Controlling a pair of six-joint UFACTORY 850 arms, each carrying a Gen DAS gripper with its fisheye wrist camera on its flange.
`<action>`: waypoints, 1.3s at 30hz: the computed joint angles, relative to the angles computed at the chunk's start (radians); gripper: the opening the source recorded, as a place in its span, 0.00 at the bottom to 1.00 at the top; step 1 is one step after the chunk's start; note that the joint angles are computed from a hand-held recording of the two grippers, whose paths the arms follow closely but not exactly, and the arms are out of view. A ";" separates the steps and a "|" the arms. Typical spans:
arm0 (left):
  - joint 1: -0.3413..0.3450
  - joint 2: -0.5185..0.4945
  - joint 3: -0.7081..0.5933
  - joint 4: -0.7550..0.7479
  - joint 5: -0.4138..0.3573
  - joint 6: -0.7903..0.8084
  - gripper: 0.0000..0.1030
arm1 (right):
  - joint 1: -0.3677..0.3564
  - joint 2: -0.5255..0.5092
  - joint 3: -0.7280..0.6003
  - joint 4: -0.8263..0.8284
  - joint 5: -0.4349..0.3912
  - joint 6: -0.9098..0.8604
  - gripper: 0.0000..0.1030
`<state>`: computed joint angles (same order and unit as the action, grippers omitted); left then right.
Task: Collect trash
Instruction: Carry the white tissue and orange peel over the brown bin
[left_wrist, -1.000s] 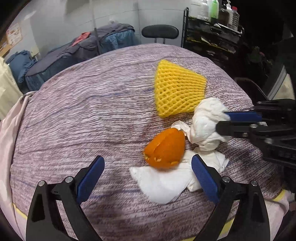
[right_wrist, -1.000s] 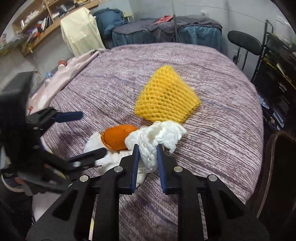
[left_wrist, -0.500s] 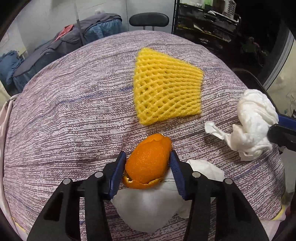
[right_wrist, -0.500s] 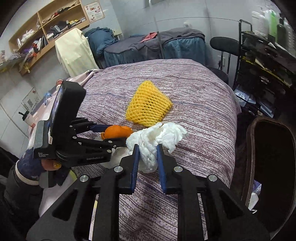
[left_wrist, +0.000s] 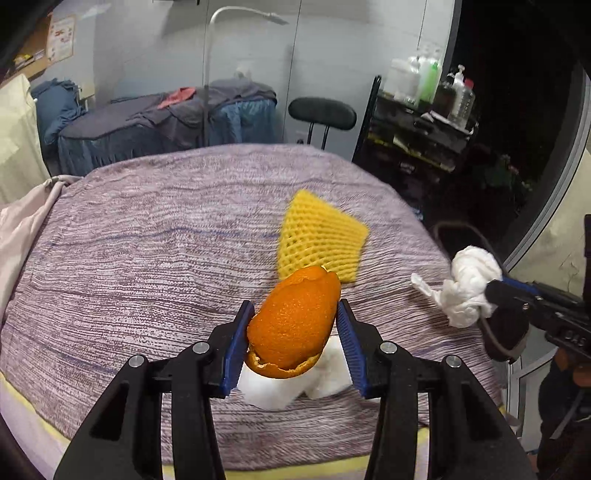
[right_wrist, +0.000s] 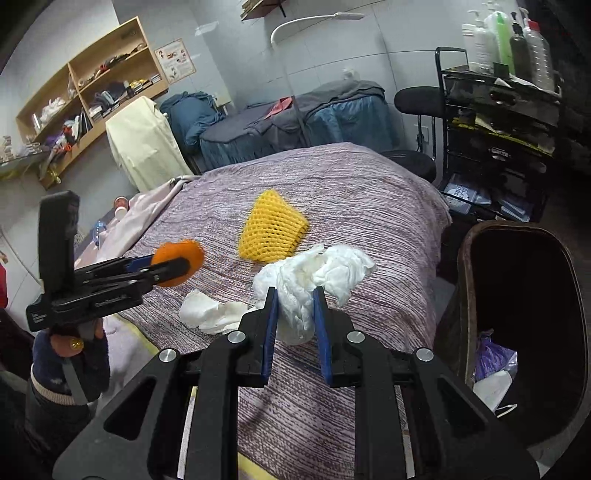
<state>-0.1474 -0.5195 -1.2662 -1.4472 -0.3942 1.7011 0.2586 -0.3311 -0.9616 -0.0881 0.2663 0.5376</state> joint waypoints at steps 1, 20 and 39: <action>-0.004 0.015 0.017 -0.037 -0.004 0.034 0.44 | -0.002 0.010 0.013 0.016 0.007 -0.012 0.20; -0.120 0.103 0.130 -0.173 -0.078 0.144 0.44 | -0.081 0.182 0.260 0.188 0.119 -0.081 0.20; -0.214 0.104 0.147 -0.127 -0.108 0.079 0.44 | -0.199 0.139 0.324 0.379 0.133 -0.179 0.20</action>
